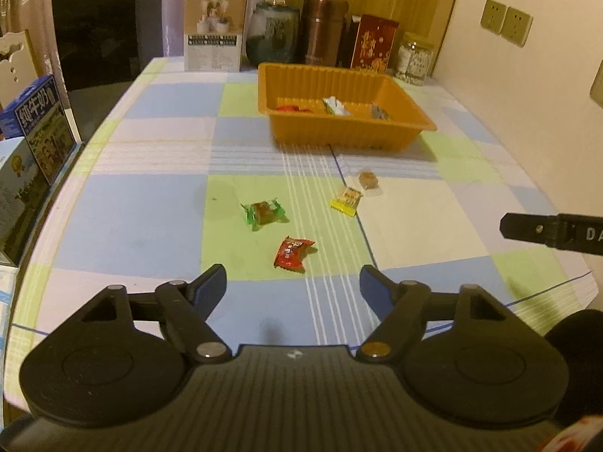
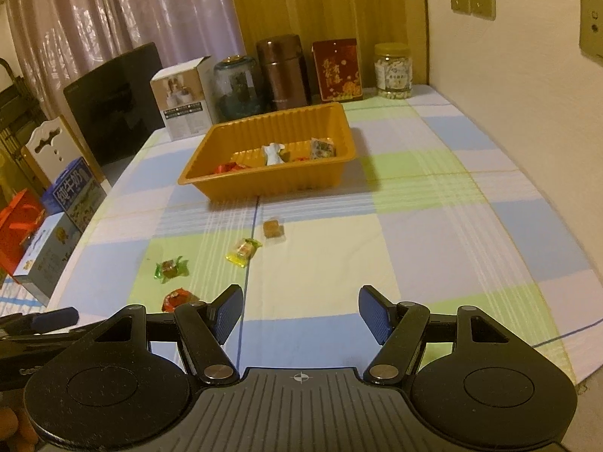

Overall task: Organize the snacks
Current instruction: 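Move both open grippers back toward the small candies on the cloth, then grasp the red candy with the left gripper while the right gripper grasps the yellow candy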

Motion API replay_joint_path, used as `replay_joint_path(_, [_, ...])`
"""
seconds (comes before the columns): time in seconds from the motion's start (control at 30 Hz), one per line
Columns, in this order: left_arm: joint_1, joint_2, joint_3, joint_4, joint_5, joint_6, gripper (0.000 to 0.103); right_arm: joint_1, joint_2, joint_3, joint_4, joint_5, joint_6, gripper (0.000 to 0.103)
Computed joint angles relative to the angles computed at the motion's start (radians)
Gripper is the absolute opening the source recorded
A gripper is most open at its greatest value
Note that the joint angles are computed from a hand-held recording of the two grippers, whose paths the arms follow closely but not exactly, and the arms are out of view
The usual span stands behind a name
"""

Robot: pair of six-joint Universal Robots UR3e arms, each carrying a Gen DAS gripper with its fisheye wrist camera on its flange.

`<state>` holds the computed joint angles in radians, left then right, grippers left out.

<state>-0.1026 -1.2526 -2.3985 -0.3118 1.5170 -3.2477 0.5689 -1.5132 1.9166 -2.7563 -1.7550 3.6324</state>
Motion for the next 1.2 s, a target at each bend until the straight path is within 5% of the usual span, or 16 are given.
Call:
replay_joint_path(0.37, [0.052, -0.310, 0.040, 0.215, -0.066, 0.081, 0.044, -0.043, 0.119, 0.001, -0.081, 0.043, 0.009, 0.068])
replay_joint_path(0.53, [0.049, -0.426, 0.092, 0.273, -0.080, 0.118, 0.040, -0.050, 0.169, -0.024, -0.087, 0.055, 0.010, 0.068])
replay_joint_path(0.7, [0.026, -0.498, 0.138, 0.285, -0.047, 0.126, 0.020, -0.055, 0.213, -0.050, -0.100, 0.069, -0.004, 0.068])
replay_joint_path(1.2, [0.125, -0.409, 0.092, 0.279, -0.097, 0.096, 0.017, -0.024, 0.536, -0.373, -0.137, 0.107, -0.032, 0.068])
